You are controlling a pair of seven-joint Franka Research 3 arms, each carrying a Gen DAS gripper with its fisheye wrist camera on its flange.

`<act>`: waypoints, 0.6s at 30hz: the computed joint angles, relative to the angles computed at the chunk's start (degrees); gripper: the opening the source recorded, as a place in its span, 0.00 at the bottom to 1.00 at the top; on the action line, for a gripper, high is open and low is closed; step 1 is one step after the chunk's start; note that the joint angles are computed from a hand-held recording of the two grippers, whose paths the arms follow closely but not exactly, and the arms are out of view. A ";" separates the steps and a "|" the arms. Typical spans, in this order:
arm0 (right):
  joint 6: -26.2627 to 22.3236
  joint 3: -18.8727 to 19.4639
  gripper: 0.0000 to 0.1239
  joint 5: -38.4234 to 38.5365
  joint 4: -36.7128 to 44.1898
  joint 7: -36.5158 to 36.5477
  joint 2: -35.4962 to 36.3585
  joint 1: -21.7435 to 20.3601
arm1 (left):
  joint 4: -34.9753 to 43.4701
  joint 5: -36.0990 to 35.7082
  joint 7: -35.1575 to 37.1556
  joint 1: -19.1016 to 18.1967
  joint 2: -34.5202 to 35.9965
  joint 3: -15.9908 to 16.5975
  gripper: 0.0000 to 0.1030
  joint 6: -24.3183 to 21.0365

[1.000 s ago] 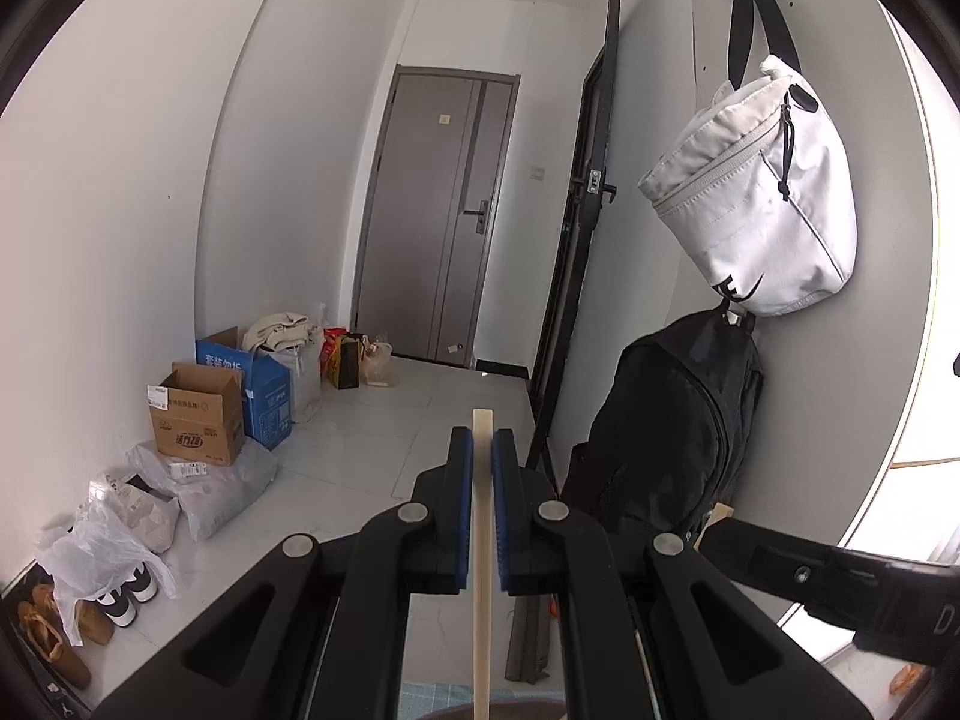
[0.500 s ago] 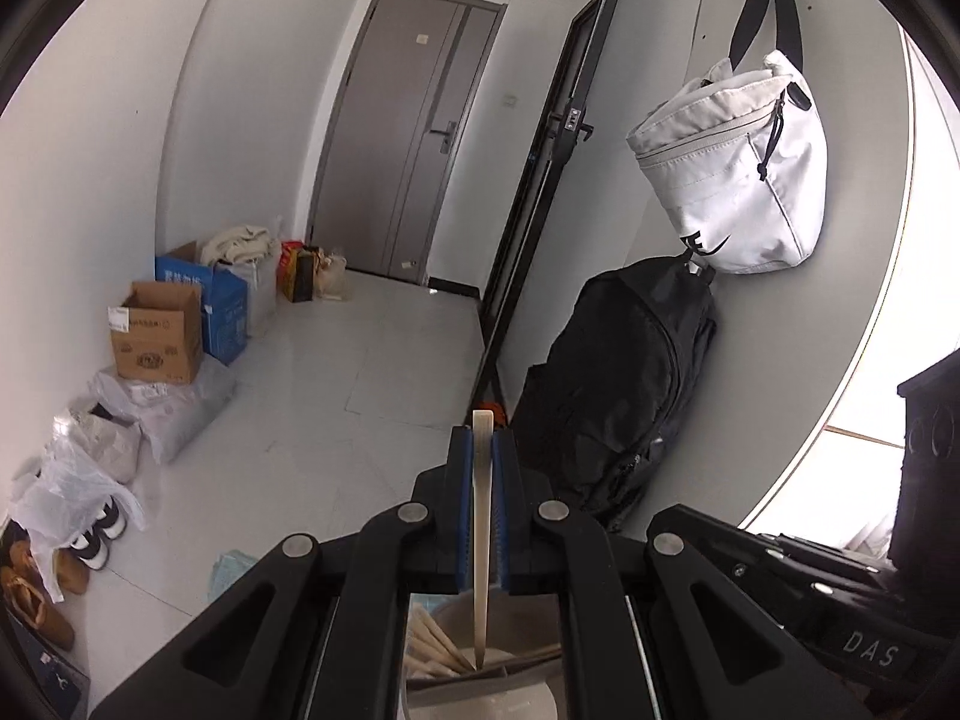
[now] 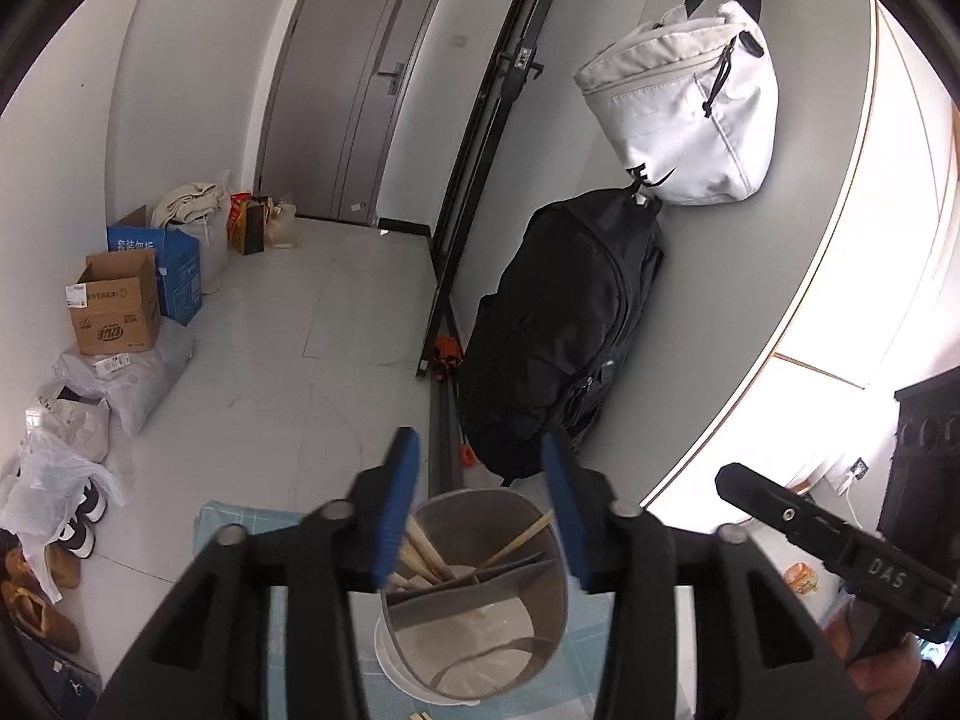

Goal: Organize utensils
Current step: 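Open both grippers to drop the chopsticks into the holder, then lower both open grippers toward the remaining chopsticks beside the holder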

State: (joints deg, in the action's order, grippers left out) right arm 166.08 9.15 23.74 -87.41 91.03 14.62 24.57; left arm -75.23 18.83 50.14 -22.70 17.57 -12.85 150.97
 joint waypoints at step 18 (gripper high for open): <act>5.28 -0.01 0.50 -1.67 -16.03 3.83 -10.19 1.98 | -15.80 14.54 -18.99 0.05 -12.97 -0.89 0.71 -3.17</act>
State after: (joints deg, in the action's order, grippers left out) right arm 171.36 9.15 22.07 -103.44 94.86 4.43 26.55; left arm -91.03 33.37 31.15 -22.65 4.60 -13.75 147.80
